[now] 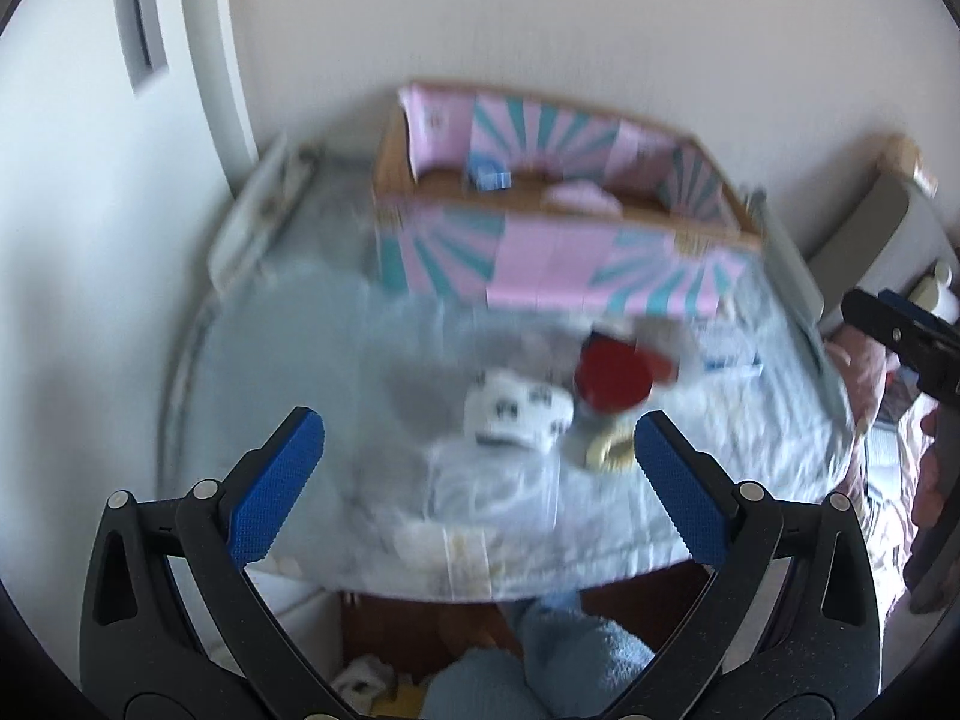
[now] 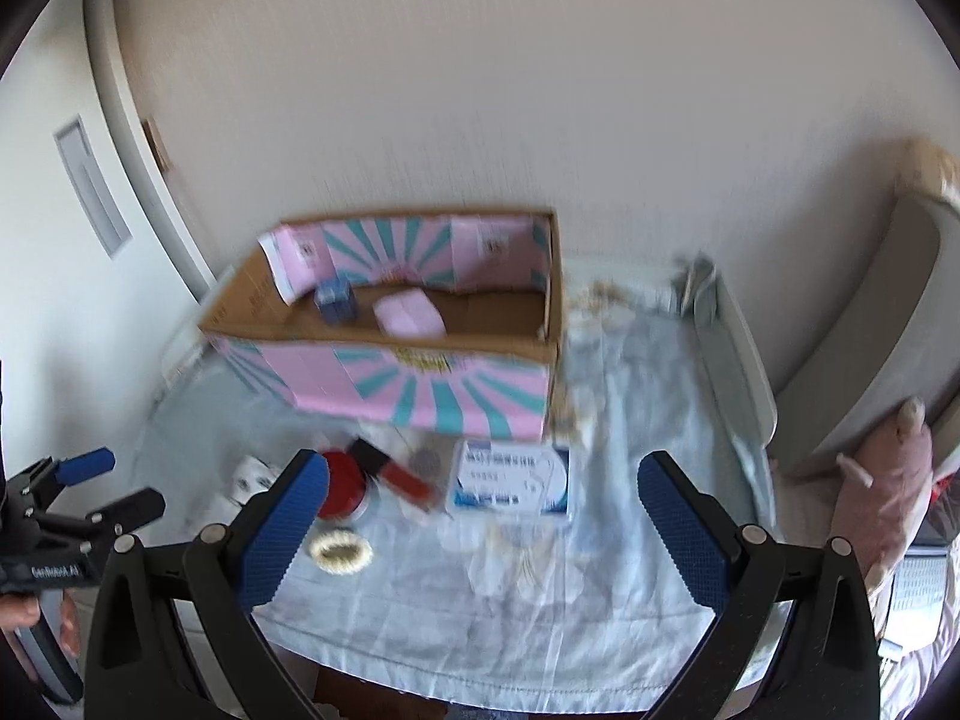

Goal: Organize objects
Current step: 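Lift both tools out of the box and back over the bed, then grasp the clear plastic case with the left tool while the right tool grasps the floss box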

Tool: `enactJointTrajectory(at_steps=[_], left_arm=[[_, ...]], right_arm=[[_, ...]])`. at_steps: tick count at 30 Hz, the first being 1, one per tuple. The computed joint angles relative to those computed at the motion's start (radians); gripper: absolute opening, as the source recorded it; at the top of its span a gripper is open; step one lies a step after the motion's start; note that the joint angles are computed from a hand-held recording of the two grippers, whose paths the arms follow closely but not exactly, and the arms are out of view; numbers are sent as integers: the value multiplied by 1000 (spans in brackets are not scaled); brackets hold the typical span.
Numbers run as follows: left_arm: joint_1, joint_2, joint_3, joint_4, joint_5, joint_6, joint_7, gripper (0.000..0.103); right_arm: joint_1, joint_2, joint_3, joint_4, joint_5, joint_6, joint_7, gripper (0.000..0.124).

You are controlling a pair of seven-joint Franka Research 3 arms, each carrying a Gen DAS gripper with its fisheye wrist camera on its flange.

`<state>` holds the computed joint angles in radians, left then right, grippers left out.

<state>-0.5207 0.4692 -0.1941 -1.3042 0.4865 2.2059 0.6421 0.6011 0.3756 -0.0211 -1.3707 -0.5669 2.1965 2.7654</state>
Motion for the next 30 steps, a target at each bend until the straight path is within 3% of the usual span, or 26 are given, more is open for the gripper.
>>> enactJointTrajectory(at_steps=[8, 23, 27, 30], left_arm=[[-1, 64, -9, -45, -30, 11, 17, 103], [-12, 173, 14, 31, -50, 5, 73, 103], [-15, 173, 18, 30, -41, 9, 96, 97], [-17, 172, 18, 30, -31, 11, 121, 89]], right_arm=[[-13, 81, -23, -20, 31, 55, 31, 103], [-28, 255, -72, 161, 153, 9, -29, 103], [-21, 271, -82, 181, 167, -7, -22, 102], [-27, 283, -78, 198, 192, -24, -27, 86]])
